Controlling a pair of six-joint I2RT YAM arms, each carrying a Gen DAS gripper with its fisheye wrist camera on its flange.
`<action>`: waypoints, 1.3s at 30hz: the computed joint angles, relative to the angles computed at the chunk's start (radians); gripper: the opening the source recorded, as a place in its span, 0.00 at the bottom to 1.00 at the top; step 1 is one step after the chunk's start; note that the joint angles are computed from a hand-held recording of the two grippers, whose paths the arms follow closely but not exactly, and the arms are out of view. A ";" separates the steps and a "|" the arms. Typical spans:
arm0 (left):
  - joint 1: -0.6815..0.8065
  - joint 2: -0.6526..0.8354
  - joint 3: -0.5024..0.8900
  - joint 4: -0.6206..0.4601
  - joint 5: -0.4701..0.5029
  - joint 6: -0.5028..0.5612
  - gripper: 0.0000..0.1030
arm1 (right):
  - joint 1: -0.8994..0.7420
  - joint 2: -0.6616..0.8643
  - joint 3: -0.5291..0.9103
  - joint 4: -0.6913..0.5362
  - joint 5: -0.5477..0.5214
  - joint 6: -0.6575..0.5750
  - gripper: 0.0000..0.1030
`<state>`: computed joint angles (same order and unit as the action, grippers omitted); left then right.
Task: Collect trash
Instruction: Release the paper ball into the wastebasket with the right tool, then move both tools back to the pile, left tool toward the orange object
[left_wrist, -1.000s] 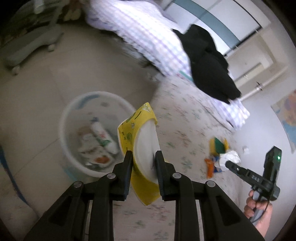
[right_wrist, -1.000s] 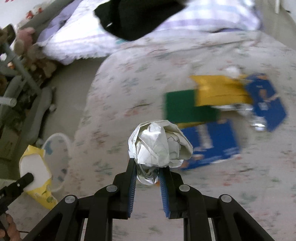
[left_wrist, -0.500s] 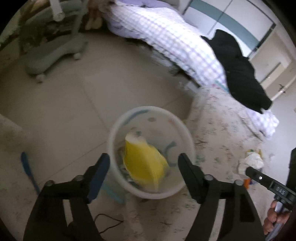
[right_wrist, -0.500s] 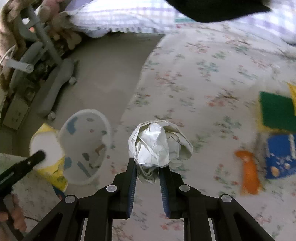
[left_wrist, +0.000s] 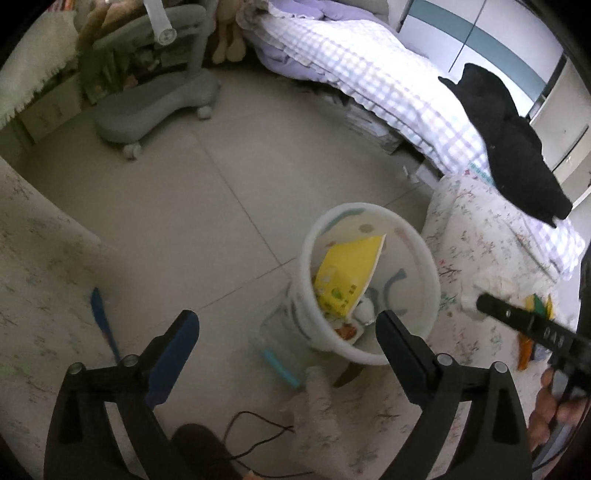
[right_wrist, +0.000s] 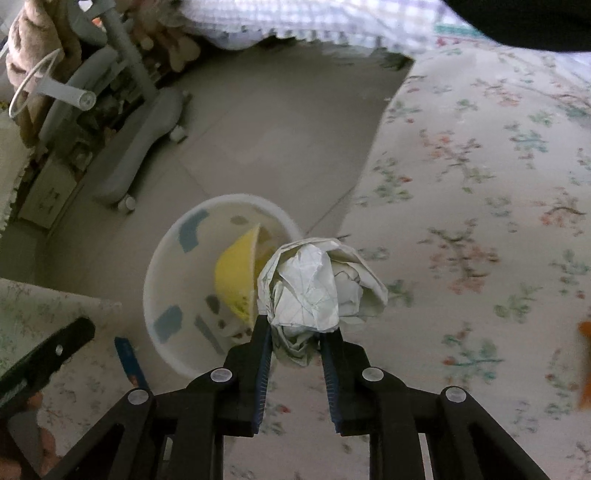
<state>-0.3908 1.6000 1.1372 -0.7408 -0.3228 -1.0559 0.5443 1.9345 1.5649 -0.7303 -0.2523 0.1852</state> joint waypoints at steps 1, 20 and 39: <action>-0.002 0.000 0.001 -0.012 -0.011 0.008 0.95 | 0.011 0.012 0.009 0.003 0.003 0.007 0.25; -0.049 0.061 0.096 -0.095 -0.065 0.066 0.96 | 0.033 0.051 0.060 0.027 0.003 0.060 0.61; -0.131 0.330 0.440 -0.116 0.034 0.067 0.96 | -0.232 -0.136 -0.094 -0.010 0.085 -0.083 0.71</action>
<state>-0.5217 1.9301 1.5775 -0.8567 -0.2891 -0.9887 0.3119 1.7987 1.4708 -0.7400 -0.1672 0.1027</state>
